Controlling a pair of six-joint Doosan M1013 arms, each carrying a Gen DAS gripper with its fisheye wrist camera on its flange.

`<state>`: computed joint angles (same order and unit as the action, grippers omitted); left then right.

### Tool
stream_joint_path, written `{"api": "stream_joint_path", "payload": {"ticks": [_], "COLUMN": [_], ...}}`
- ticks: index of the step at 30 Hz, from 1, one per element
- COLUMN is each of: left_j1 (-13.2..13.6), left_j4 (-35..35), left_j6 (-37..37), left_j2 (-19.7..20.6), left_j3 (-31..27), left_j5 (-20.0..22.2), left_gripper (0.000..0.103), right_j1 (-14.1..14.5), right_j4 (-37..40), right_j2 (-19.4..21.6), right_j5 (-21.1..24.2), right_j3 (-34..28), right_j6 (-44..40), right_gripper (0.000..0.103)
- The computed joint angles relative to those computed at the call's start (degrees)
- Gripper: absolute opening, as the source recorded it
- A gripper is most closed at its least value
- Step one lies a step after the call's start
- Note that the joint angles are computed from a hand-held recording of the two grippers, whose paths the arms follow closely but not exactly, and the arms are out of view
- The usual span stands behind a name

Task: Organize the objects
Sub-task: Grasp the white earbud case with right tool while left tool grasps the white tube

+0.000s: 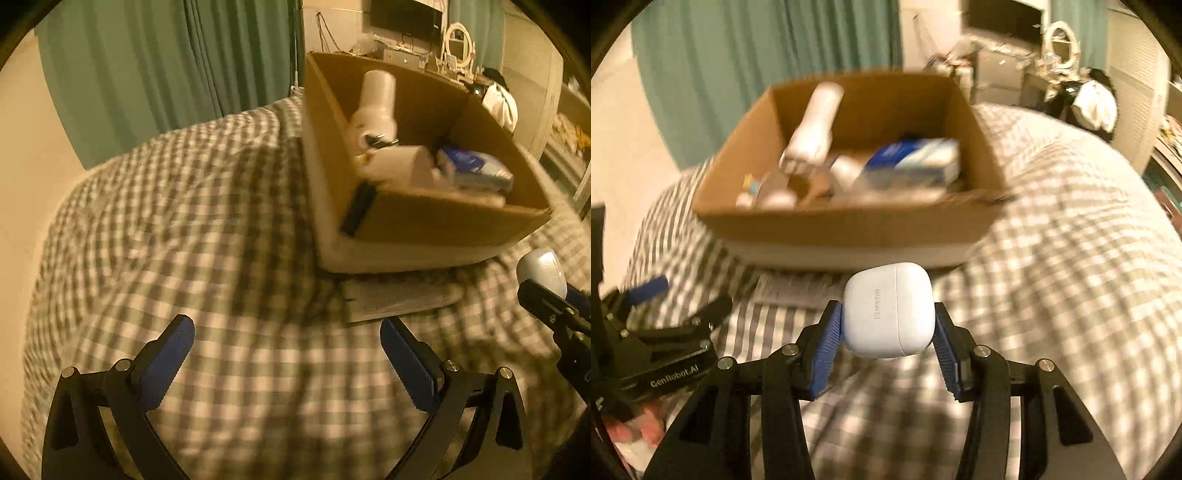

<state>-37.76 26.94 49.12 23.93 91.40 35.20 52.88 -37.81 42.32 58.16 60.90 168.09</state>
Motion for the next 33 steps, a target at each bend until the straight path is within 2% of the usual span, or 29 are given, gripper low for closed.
{"api": "stream_joint_path", "payload": {"ticks": [3,6,9,12,15,18,20,21,23,25,27,30,33], "left_j1": [-1.15,-2.06,-2.10,-2.30,-2.77,-3.10,-3.16,-3.14,-2.89,-2.75,-2.40,-1.11,-0.77], "left_j4": [-2.85,-6.65,-10.71,-10.45,-8.78,-8.45,-8.68,-9.04,-11.14,-13.29,-17.18,-26.26,-27.18], "left_j6": [-0.99,-1.53,-3.64,-8.51,-12.35,-10.16,-8.99,-7.54,-3.30,1.51,7.03,16.08,17.56], "left_j2": [1.88,4.58,6.70,8.42,9.57,10.09,9.87,9.58,8.47,7.14,5.79,4.03,2.55], "left_j3": [-3.29,-7.09,-9.22,-10.49,-11.64,-11.92,-11.53,-11.24,-10.14,-8.97,-7.69,-5.71,-3.90], "left_j5": [4.14,7.97,8.99,9.30,10.00,10.46,11.49,11.77,10.81,10.45,10.04,8.52,7.27], "left_gripper": [0.103,0.103,0.103,0.103,0.103,0.102,0.081,0.075,0.039,0.024,0.018,0.018,0.019], "right_j1": [-0.07,-0.47,-1.08,-0.58,-2.03,-2.23,-2.29,-2.31,-2.24,-1.91,-1.68,-1.07,-0.40], "right_j4": [-3.25,-3.94,-2.90,-3.27,-2.88,-2.24,-1.46,-1.22,-0.91,-1.07,-1.19,-1.76,-2.86], "right_j2": [-2.19,-2.19,-2.74,-3.69,-4.65,-4.61,-4.33,-4.18,-3.83,-3.31,-3.03,-2.50,-2.39], "right_j5": [-0.51,0.46,-2.43,-4.87,-8.05,-8.42,-8.05,-7.71,-6.68,-4.74,-3.42,-1.35,-0.34], "right_j3": [3.03,2.66,3.84,6.41,8.40,8.46,8.05,7.80,7.13,6.10,5.52,4.39,4.01], "right_j6": [5.37,6.63,8.36,12.77,13.67,13.17,12.30,11.96,11.17,10.47,9.91,8.88,8.89], "right_gripper": [0.048,0.048,0.048,0.048,0.048,0.048,0.048,0.048,0.048,0.048,0.048,0.048,0.048]}}
